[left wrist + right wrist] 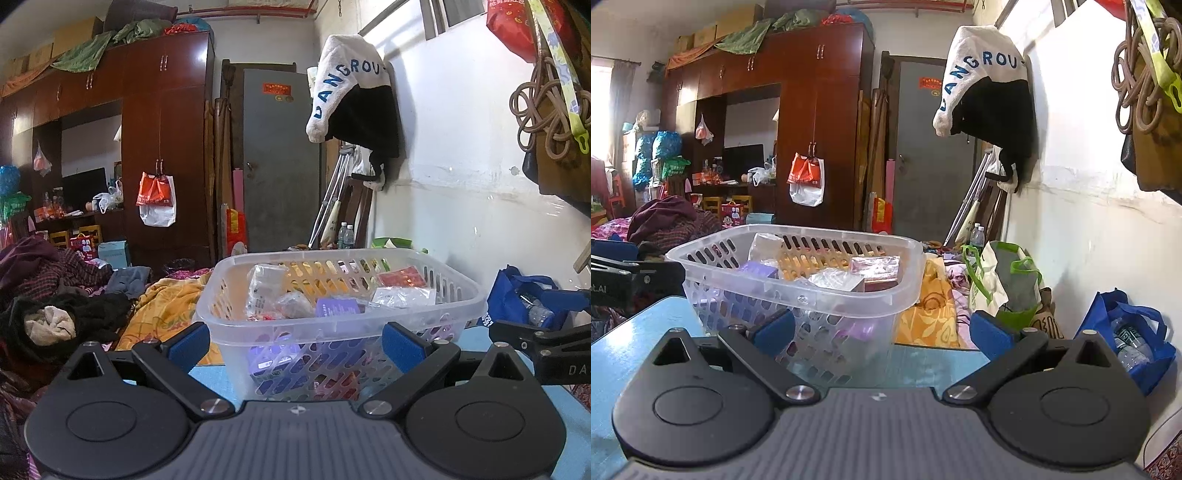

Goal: Organize objects

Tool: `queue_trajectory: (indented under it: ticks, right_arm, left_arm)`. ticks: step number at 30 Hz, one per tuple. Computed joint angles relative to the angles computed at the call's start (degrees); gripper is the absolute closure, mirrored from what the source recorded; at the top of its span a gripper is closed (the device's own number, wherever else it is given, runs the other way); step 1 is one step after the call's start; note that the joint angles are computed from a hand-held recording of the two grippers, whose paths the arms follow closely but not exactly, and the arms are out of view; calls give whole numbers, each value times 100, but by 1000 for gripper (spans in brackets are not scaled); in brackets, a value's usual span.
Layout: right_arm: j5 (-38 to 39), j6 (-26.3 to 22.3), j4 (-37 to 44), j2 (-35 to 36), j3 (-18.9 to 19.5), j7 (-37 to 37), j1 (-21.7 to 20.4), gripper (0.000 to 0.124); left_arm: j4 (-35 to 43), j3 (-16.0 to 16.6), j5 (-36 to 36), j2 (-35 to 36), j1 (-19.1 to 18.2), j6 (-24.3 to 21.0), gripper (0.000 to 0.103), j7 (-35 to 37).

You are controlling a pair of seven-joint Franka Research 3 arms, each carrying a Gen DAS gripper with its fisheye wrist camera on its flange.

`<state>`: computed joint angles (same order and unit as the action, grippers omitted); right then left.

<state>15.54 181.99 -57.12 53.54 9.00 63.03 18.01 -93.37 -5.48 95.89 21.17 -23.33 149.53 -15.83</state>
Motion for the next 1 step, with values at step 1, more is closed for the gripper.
queue_trajectory:
  ticks: [1]
  right_arm:
    - [-2, -6, 7, 4, 13, -4, -11, 21]
  left_arm:
    - [6, 0, 4, 3, -11, -28, 2, 4]
